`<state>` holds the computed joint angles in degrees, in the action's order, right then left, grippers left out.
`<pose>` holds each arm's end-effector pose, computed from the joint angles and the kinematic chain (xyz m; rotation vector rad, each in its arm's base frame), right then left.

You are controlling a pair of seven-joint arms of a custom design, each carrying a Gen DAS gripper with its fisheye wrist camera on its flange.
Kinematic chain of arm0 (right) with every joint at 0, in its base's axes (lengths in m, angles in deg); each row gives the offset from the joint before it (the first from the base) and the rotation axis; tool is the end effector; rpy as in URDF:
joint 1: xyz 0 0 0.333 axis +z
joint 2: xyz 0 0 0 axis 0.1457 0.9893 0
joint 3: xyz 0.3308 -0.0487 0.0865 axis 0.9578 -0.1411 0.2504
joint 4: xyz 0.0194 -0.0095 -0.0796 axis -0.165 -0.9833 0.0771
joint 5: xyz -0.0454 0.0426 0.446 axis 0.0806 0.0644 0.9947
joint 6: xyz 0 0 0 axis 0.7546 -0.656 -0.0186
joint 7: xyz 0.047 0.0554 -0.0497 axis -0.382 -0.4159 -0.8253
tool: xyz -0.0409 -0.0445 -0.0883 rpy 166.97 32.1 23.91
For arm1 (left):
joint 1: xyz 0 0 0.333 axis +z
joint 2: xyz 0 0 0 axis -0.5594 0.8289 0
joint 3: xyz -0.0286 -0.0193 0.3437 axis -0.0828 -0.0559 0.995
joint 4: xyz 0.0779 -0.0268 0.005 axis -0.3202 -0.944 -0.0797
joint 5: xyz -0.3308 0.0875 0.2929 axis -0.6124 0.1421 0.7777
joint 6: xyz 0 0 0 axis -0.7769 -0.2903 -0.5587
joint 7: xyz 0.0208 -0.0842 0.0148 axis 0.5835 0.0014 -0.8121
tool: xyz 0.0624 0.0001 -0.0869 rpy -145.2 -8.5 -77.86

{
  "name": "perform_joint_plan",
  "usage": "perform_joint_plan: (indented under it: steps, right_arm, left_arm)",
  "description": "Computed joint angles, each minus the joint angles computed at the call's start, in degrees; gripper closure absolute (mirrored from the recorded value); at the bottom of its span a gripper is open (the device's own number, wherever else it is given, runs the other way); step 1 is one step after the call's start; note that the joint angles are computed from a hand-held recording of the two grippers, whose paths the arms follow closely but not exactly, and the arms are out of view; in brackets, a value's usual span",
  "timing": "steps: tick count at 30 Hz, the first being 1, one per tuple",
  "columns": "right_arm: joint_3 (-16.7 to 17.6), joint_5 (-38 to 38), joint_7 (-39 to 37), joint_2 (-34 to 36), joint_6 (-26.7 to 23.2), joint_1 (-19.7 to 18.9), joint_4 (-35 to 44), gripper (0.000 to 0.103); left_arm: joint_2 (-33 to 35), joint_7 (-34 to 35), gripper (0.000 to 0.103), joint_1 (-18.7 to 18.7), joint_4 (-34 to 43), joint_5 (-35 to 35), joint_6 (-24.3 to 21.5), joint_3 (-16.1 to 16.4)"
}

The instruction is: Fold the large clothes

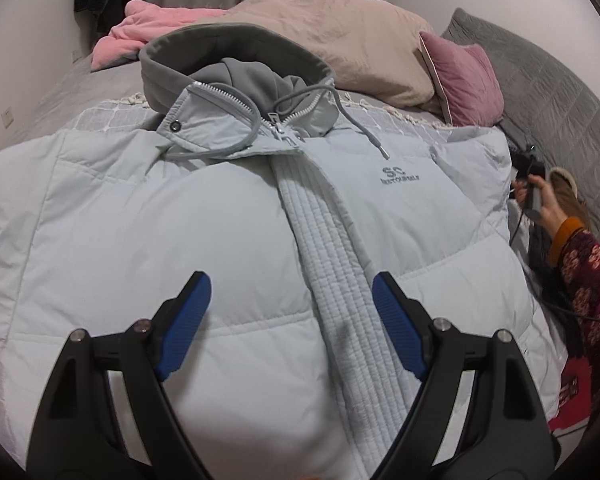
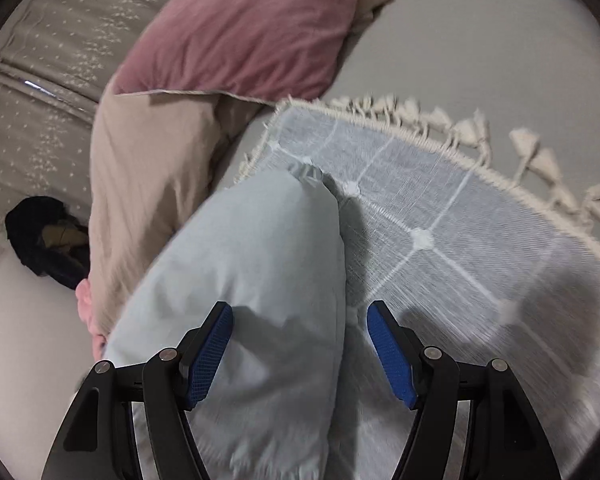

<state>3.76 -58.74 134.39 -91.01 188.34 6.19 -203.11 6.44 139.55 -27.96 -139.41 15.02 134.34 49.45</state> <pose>0.5578 -0.0297 0.5507 -0.4337 2.3503 -0.2187 0.6587 0.0073 0.5832 -1.3915 2.4520 -1.0548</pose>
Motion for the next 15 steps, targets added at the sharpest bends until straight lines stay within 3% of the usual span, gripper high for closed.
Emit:
perform_joint_plan:
  steps: [1, 2, 3, 4, 5, 7, 9, 11, 15]
  right_arm:
    - [-1.24, 3.2, -1.55, 1.28, 3.3, 1.6, -0.48, 0.033]
    - [-3.12, 6.89, -3.85, 2.35, 7.34, 4.21, -1.17, 0.044]
    - [-3.95, 11.27, -7.64, 3.18, 10.98, 6.16, -1.5, 0.059]
    - [-3.05, 11.64, -8.49, 3.6, 12.66, 6.1, -1.27, 0.082]
    - [-0.82, 8.0, -7.18, 3.26, 11.17, 4.04, -0.5, 0.09]
    - [6.91, -9.42, 1.67, 1.34, 1.38, -4.19, 3.16, 0.095]
    - [12.17, -23.54, 6.66, -1.55, -10.96, -7.78, 7.29, 0.096]
    - [17.15, -34.84, 10.27, -5.24, -25.44, -8.92, 11.04, 0.096]
    - [25.24, -47.01, 9.41, -9.33, -49.92, -7.67, 15.89, 0.096]
  left_arm:
    - [0.05, -0.49, 0.02, -0.14, -0.04, -0.01, 0.26, -0.14]
    - [0.17, -0.91, 0.02, -0.34, 0.13, 0.12, 0.18, -0.32]
    - [0.13, -1.2, 0.02, -0.62, 0.15, 0.27, 0.35, -0.58]
    - [-0.02, -1.18, 0.02, -0.95, 0.13, 0.19, 0.47, -0.86]
    - [-0.32, -1.08, 0.02, -1.31, -0.03, 0.04, 0.59, -1.11]
    - [-1.01, 0.02, 0.02, -2.29, -0.26, -0.89, 0.21, -1.67]
    - [-1.63, 1.87, 0.02, -3.61, -0.38, -2.41, -0.25, -2.3]
    - [-1.91, 3.28, 0.02, -5.16, -0.61, -5.04, -0.33, -2.95]
    - [-0.45, 4.84, 0.02, -8.69, -0.11, -10.32, -1.31, -5.01]
